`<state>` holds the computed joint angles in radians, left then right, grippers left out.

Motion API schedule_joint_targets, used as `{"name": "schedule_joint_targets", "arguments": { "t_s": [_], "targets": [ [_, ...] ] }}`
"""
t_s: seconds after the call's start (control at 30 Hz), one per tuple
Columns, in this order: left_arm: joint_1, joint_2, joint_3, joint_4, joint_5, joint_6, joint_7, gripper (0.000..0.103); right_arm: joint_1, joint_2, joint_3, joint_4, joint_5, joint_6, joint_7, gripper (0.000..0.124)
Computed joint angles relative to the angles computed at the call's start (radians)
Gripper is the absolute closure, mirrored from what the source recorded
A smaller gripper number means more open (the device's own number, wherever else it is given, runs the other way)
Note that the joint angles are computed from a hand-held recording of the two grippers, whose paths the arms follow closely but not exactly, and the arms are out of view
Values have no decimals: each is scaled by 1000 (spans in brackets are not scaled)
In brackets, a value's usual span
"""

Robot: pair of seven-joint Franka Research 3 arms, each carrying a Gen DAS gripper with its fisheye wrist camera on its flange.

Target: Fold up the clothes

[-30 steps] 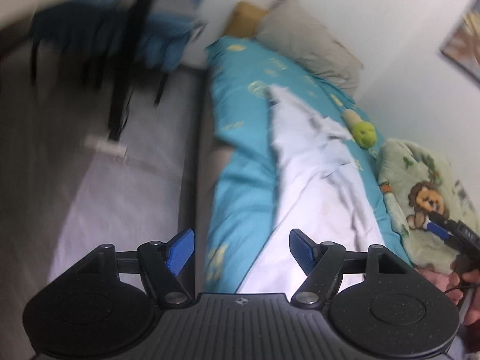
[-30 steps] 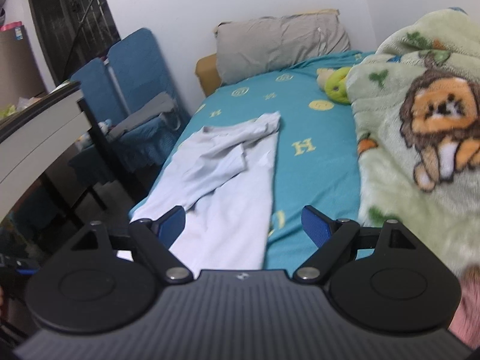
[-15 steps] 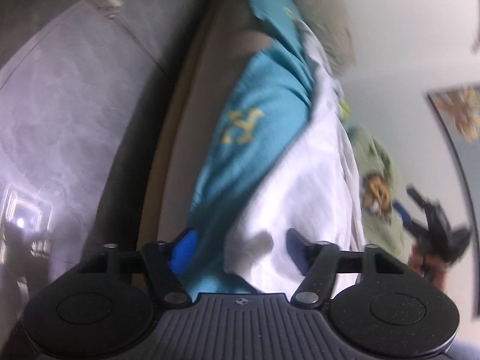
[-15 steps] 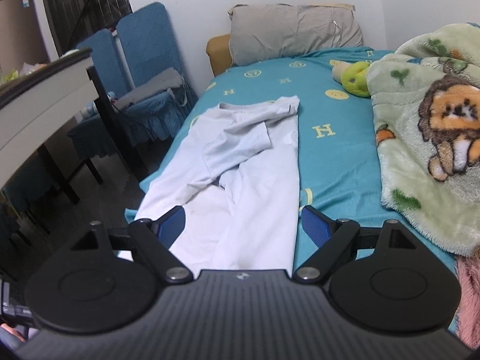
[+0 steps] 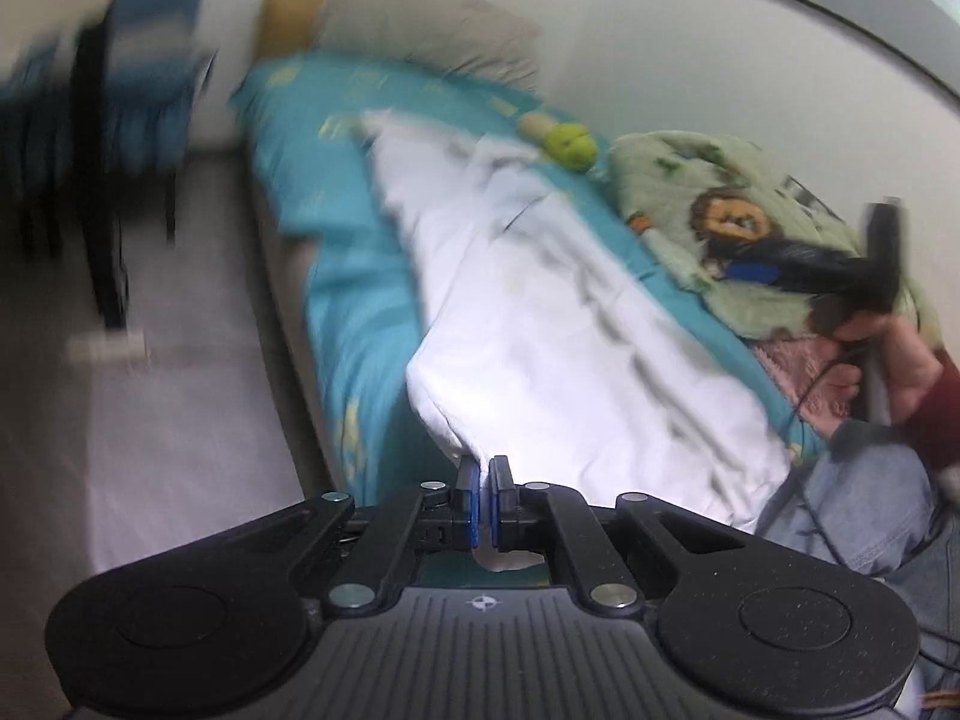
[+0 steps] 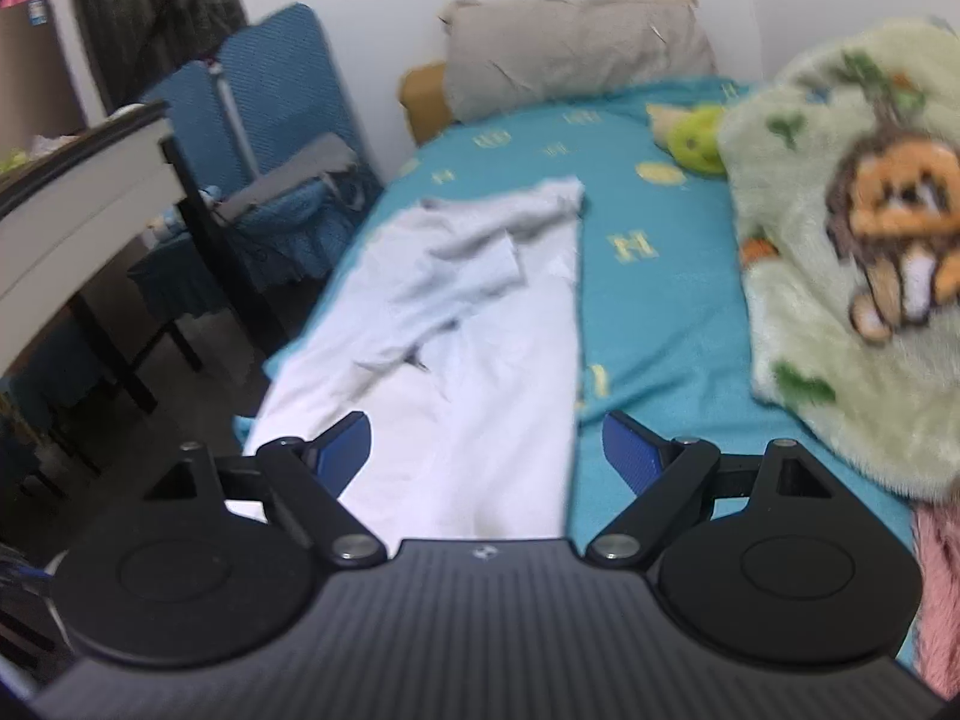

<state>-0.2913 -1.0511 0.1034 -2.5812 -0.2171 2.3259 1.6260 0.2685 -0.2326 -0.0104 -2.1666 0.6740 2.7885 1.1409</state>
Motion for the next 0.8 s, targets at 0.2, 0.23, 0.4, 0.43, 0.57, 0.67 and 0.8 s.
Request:
{"name": "schedule_joint_targets", "arguments": {
  "t_s": [0.2,0.23,0.4,0.43,0.57,0.67,0.8],
  "targets": [
    [-73,169,-157,260,88,-27,24,100,-17,14,-24,18,66,-73,8,39],
    [-96,203,-176,298,97,-36,39,99,-21,8,-23,13,65,-74,6,38],
    [-194,337,-258,390,117,-138,119,99,-39,-36,-45,-5,73,-164,-2,39],
    [-199,362,-273,398,121,-176,120,99,-46,-48,-49,-12,77,-189,7,38],
    [-202,450,-303,418,74,-304,44,84,-67,-91,-73,-30,103,-308,45,38],
    [-179,459,-307,405,41,-309,-53,54,-90,-105,-67,-36,70,-385,95,38],
    [-112,432,-279,370,-25,-238,-272,33,-108,-93,-48,-26,4,-455,153,38]
  ]
}}
